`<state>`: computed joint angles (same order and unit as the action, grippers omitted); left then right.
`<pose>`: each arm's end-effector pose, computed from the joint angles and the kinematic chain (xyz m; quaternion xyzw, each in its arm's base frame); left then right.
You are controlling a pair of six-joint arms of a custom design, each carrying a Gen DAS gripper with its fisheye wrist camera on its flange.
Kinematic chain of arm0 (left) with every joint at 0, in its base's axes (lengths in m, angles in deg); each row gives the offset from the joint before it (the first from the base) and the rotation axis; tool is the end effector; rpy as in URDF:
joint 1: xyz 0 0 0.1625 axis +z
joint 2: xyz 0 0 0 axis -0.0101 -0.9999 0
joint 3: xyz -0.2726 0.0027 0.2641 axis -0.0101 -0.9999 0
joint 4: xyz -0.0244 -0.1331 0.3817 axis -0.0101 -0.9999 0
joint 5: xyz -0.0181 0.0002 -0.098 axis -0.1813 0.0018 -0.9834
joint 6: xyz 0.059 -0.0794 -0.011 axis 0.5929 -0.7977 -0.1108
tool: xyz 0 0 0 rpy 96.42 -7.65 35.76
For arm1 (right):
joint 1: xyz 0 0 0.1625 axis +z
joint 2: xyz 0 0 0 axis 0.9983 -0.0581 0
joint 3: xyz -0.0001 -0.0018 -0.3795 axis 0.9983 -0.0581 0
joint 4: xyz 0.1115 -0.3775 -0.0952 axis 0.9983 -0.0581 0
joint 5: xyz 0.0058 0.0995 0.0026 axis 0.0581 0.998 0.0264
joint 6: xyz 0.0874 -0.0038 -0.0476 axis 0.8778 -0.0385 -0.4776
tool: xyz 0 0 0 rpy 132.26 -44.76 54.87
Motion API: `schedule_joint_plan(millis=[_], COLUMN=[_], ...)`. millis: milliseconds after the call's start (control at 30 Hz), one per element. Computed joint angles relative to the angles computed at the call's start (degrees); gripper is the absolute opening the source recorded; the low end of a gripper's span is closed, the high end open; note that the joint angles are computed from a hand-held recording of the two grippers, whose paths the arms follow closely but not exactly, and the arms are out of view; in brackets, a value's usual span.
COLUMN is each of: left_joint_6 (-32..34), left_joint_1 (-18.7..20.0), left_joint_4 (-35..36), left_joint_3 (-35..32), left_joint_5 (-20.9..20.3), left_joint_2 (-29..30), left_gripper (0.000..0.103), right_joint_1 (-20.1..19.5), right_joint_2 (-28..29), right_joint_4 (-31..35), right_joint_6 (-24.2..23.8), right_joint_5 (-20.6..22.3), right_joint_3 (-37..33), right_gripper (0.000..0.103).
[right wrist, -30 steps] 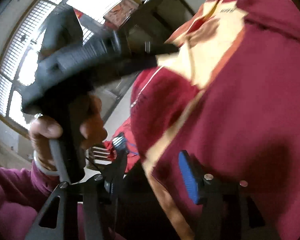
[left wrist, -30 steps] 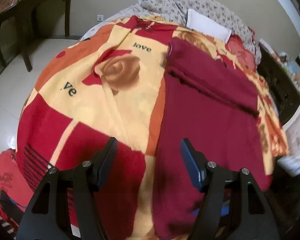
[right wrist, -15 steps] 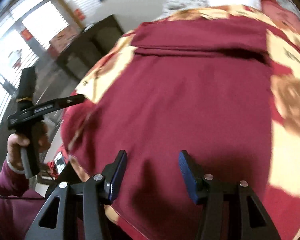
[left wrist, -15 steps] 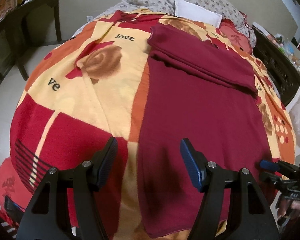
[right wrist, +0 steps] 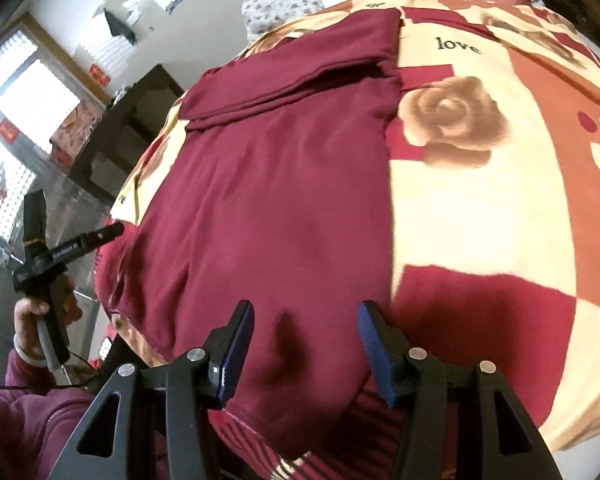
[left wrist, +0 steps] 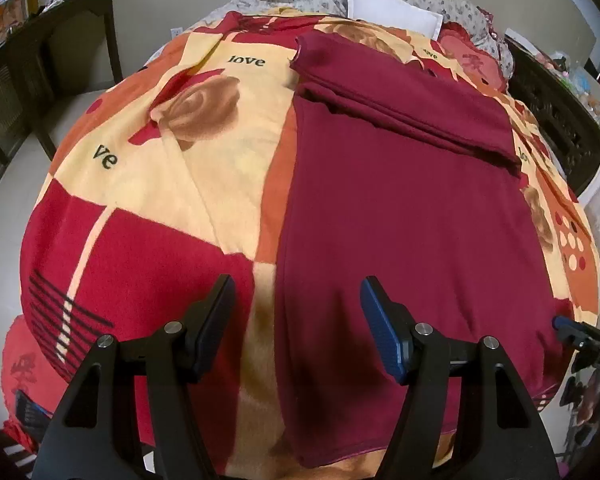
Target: Fold small clothes
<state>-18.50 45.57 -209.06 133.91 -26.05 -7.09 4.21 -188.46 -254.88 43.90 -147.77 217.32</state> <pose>-0.3225 -0.5733 0.1266 0.3480 0.9092 -0.1125 0.1989 0.0901 -0.3515 0.2834 -0.1312 -0.8911 0.3787 0.2130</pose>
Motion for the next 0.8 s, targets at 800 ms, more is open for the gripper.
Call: schedule_joint_plan(millis=[800], left_joint_6=[-1.3], left_joint_1=[1.5], left_joint_4=[6.5], left_joint_3=[-0.4], left_joint_5=[-5.8], left_joint_2=[-2.1], left_gripper=[0.065], right_joint_1=[1.0], right_joint_2=[-3.3], right_joint_4=[3.1], right_joint_6=[0.5], right_joint_5=[-2.6], right_joint_3=[1.4], right_gripper=[0.062])
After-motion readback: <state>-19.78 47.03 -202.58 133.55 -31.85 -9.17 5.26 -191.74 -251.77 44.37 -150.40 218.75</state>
